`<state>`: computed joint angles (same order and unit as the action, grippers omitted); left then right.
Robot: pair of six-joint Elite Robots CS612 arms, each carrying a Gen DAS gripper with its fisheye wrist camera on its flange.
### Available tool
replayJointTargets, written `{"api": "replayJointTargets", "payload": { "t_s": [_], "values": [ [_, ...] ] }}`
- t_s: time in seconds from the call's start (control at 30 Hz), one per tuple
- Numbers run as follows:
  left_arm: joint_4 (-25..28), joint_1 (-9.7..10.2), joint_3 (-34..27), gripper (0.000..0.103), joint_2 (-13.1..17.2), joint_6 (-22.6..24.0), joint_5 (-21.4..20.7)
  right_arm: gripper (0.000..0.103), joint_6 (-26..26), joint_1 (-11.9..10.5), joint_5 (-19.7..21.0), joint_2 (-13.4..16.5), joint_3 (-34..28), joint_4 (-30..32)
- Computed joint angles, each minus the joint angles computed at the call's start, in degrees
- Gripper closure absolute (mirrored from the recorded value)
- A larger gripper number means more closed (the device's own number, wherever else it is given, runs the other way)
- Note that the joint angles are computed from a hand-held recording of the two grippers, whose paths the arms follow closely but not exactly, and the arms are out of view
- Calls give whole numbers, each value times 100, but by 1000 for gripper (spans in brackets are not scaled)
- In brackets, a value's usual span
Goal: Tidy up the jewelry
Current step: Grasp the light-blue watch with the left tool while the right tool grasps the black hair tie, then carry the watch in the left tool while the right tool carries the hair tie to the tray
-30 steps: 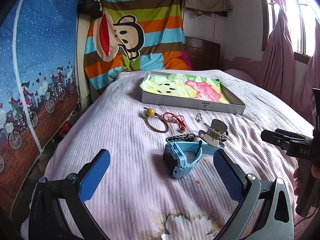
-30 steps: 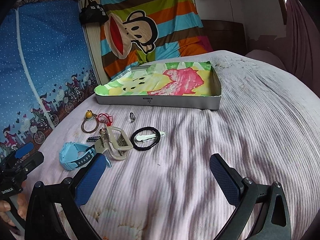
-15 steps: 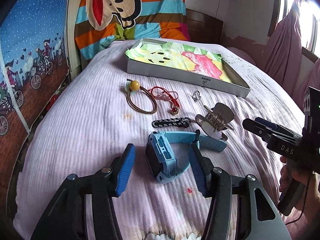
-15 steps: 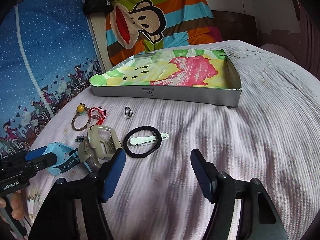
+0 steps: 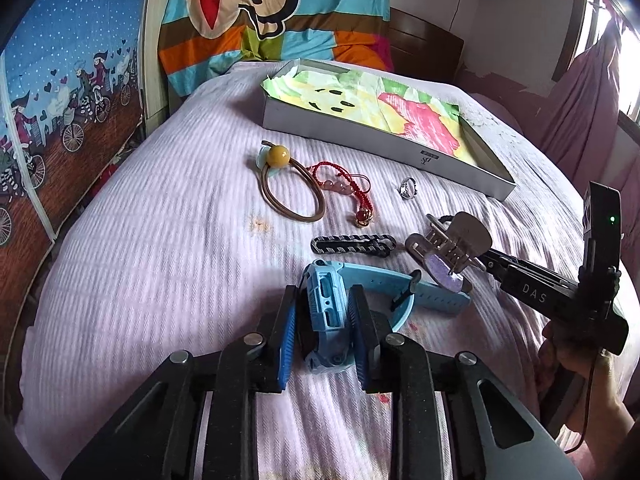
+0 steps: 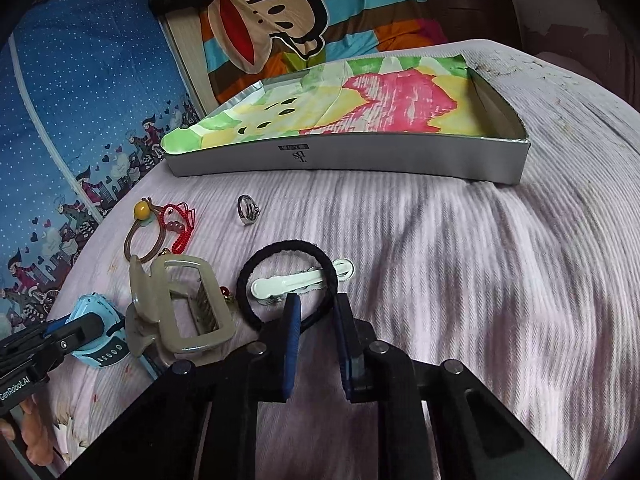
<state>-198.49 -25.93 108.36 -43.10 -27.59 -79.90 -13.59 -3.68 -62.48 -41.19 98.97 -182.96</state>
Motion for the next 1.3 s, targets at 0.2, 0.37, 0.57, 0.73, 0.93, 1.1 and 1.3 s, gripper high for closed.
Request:
{"api": "replayJointTargets", "payload": {
  "t_s": [0.2,0.37,0.57,0.73,0.93,1.1,1.3],
  "values": [
    [-7,-97,14,89,-4,79,406,102,133,-75,317,17,8,-31],
    [-57,-109,75,89,-76,17,581,102,261,-120,452,-37,139,-472],
    [-172,-142,92,89,-179,63,821,100,252,-106,349,-44,111,-315],
    [-107,-158,91,89,-191,81,843,87,328,-112,391,9,-10,55],
    [15,-153,35,89,-134,-23,748,85,293,-94,379,46,-96,208],
    [27,-162,7,89,-129,-14,741,96,258,-79,370,53,-114,225],
    [-59,-145,-63,89,-172,38,779,97,502,-172,622,-45,2,-346]
  ]
}}
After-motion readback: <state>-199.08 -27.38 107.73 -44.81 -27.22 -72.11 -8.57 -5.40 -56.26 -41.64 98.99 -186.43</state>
